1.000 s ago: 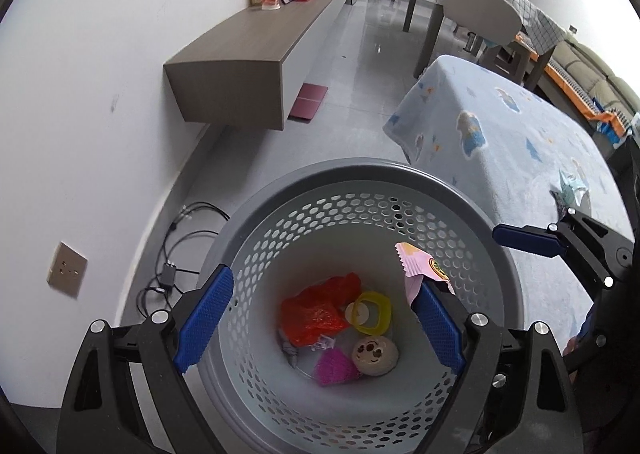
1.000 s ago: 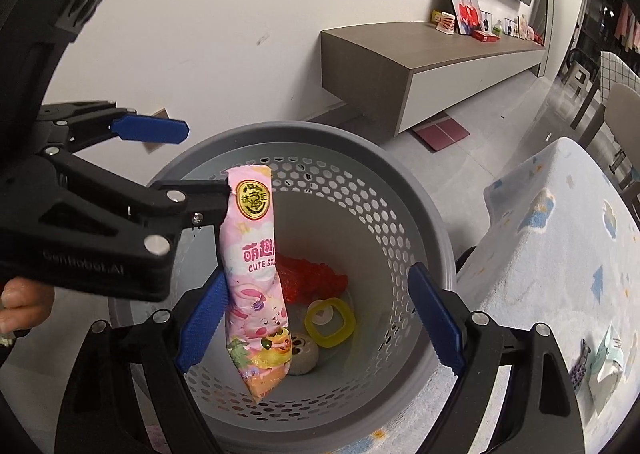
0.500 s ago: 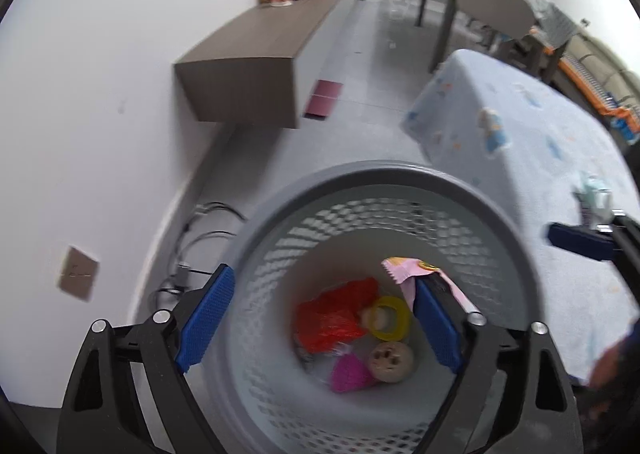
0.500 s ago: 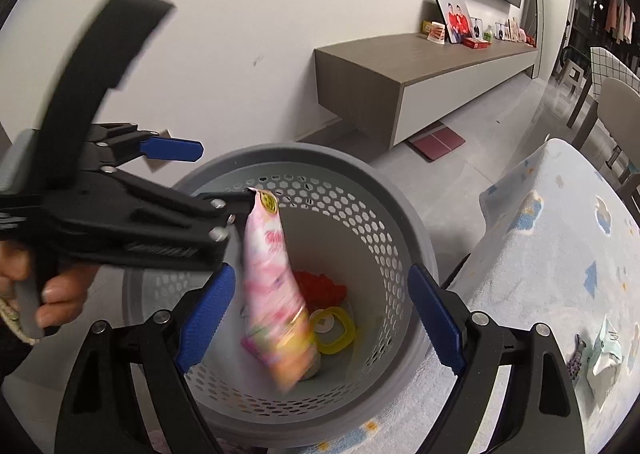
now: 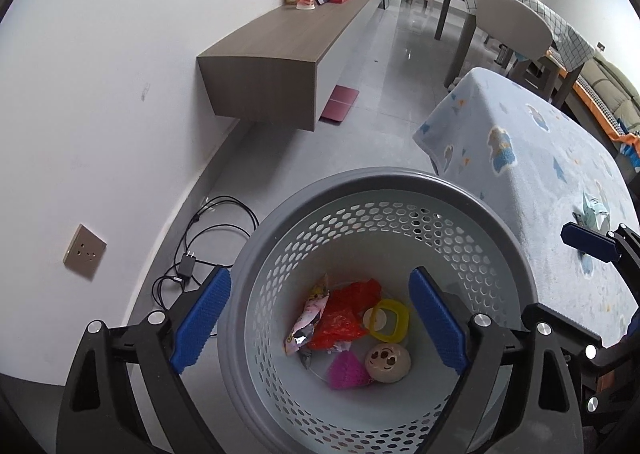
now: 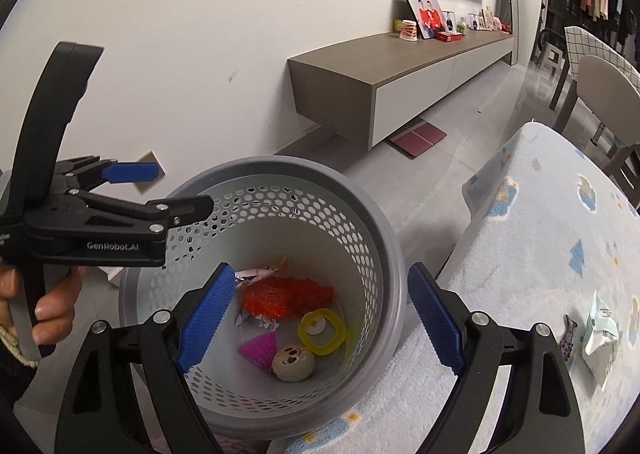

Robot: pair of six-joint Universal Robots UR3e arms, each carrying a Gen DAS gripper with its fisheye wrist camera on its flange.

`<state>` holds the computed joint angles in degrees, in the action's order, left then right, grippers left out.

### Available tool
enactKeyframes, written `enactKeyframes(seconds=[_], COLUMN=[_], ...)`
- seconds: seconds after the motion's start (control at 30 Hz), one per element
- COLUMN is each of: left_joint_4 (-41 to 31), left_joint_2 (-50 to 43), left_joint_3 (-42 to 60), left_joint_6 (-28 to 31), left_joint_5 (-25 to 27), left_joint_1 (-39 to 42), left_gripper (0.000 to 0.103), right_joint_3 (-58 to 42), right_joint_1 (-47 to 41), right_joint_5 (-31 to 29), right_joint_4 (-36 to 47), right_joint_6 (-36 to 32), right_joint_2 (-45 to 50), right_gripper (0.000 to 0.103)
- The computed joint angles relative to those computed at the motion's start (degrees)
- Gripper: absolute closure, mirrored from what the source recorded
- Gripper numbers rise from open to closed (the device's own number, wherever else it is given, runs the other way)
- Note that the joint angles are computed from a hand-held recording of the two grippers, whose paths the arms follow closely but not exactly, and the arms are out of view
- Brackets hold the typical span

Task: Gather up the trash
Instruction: 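Lower the pink wrapper into the wastebasket and open the right tool, then move both tools to the table and close the right tool on the white-teal packet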

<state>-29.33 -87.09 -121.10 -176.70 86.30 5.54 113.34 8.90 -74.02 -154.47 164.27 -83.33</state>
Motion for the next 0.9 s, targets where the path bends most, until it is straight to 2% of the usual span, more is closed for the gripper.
enactKeyframes(seconds=[0.23, 0.43, 0.57, 0.7, 0.8, 0.9], left_joint_4=[-1.9, -2.3, -3.0, -2.4, -1.2, -1.6], left_joint_2=[5.8, 7.5, 4.6, -0.7, -6.4, -13.4], left_joint_3=[-0.3, 2.1, 6.8, 12.4, 17.8, 24.8], left_joint_6=[-4.3, -9.4, -12.8, -15.7, -18.4, -21.4], left_joint_5=[4.5, 9.3, 10.7, 12.5, 14.7, 17.5], left_joint_1=[-5.7, -14.8, -22.1, -28.4, -33.1, -37.3], left_gripper=[0.014, 0.011, 0.011, 0.01, 0.009, 0.009], right_joint_3=[7.4, 16.4, 19.6, 18.9, 15.6, 12.8], right_joint_1=[-6.6, -22.7, -38.3, -56.0, -67.2, -70.6], right_joint_5=[2.5, 10.5, 15.9, 21.0, 24.6, 25.1], right_joint_4=[2.9, 14.0, 27.0, 42.7, 52.9, 51.1], right_joint_6=[0.4, -3.6, -13.1, -27.8, -39.6, -44.2], right_joint_2=[-10.5, -29.7, -43.9, -53.1, -51.1, -42.9], right_gripper=[0.019, 0.019, 0.019, 0.019, 0.019, 0.019])
